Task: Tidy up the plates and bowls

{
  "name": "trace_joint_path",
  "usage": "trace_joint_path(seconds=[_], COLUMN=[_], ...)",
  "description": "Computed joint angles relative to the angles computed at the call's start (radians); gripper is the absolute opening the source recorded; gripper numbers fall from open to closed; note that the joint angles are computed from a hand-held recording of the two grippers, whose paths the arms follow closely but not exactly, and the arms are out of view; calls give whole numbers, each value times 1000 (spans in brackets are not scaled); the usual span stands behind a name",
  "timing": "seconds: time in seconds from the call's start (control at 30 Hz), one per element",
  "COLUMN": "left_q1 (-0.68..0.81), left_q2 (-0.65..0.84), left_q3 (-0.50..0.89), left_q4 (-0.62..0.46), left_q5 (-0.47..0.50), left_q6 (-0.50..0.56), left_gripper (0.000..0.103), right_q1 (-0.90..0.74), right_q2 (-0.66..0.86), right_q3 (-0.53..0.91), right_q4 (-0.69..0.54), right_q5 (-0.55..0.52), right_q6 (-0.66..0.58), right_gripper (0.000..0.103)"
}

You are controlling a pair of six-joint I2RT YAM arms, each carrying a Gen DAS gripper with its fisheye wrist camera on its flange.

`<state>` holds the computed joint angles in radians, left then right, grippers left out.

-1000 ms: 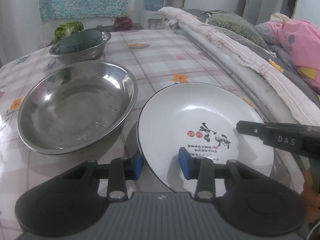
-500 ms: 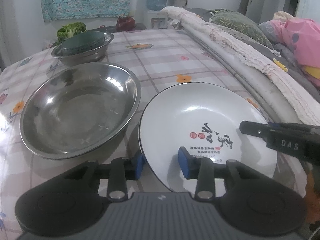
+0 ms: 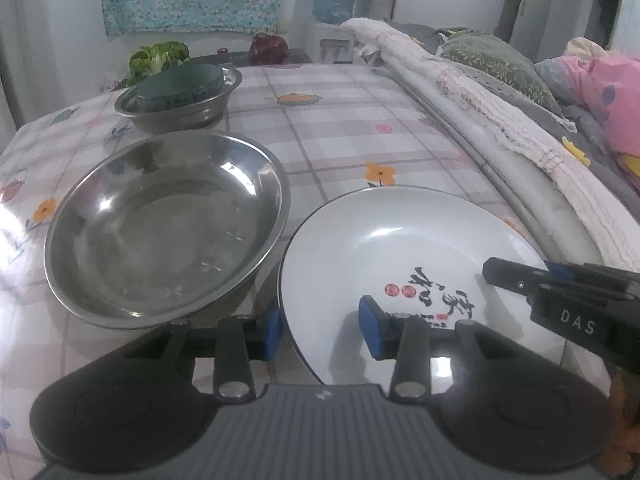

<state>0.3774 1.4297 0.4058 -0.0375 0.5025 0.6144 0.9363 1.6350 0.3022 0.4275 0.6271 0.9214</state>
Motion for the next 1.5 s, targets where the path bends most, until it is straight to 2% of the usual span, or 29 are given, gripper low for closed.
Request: trace_joint_path(seconds=[0.83,1.1,1.3,1.5], left_q1=[36,76,159,254], left_q2=[-68,-126,-115,35], left_q3=[20,45,121,256], left_q4=[-71,-131,-176,-154], left_q5=[65,124,194,204], left_q6=[10,9,11,15], left_gripper=[41,41,41,41], right_q1=[31,59,55,13], right_q2=[-117,-210,-235,-91], right_q3=[24,53,141,297], right_q4=[-158,-270,-317,-233], right_q5=[51,102,122,60], right_q6=[25,23,-53,-184], right_gripper=[26,26,26,26])
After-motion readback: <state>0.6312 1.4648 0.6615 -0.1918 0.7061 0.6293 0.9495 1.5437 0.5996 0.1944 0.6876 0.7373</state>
